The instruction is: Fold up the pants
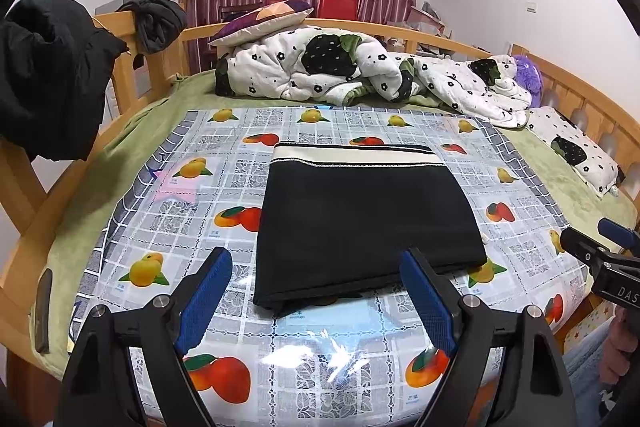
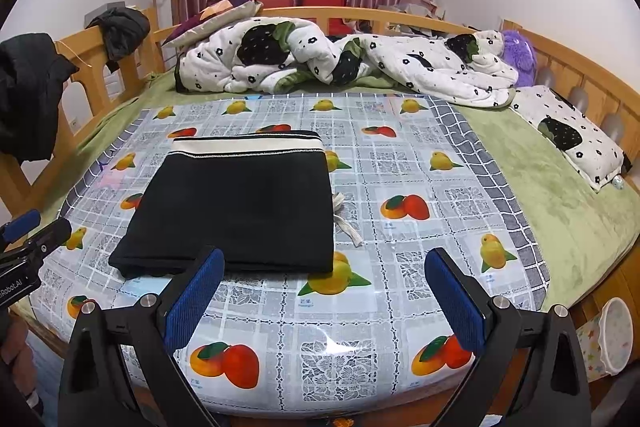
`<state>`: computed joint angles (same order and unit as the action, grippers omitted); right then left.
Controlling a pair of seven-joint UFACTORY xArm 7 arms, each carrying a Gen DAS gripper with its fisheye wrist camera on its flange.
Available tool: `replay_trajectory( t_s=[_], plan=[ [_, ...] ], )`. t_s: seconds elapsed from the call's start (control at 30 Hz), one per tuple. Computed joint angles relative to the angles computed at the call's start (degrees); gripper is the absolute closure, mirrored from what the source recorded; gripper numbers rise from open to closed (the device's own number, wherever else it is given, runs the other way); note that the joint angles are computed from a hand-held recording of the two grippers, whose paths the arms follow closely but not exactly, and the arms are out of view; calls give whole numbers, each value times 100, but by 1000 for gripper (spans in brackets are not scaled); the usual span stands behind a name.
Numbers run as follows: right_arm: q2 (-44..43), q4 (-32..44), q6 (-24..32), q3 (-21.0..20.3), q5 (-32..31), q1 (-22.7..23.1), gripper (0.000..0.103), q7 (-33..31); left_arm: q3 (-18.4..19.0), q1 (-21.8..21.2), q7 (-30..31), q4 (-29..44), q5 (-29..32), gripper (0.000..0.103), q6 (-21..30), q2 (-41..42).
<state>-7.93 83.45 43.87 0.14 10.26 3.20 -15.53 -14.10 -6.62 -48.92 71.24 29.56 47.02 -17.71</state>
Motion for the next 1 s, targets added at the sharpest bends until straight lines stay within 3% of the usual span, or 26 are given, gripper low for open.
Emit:
replay_trajectory(
  t_s=[1.0],
  plan=[
    [-21, -77, -81, 23, -116, 11, 4, 75, 11, 4, -26, -12, 29, 18, -13, -3]
  ],
)
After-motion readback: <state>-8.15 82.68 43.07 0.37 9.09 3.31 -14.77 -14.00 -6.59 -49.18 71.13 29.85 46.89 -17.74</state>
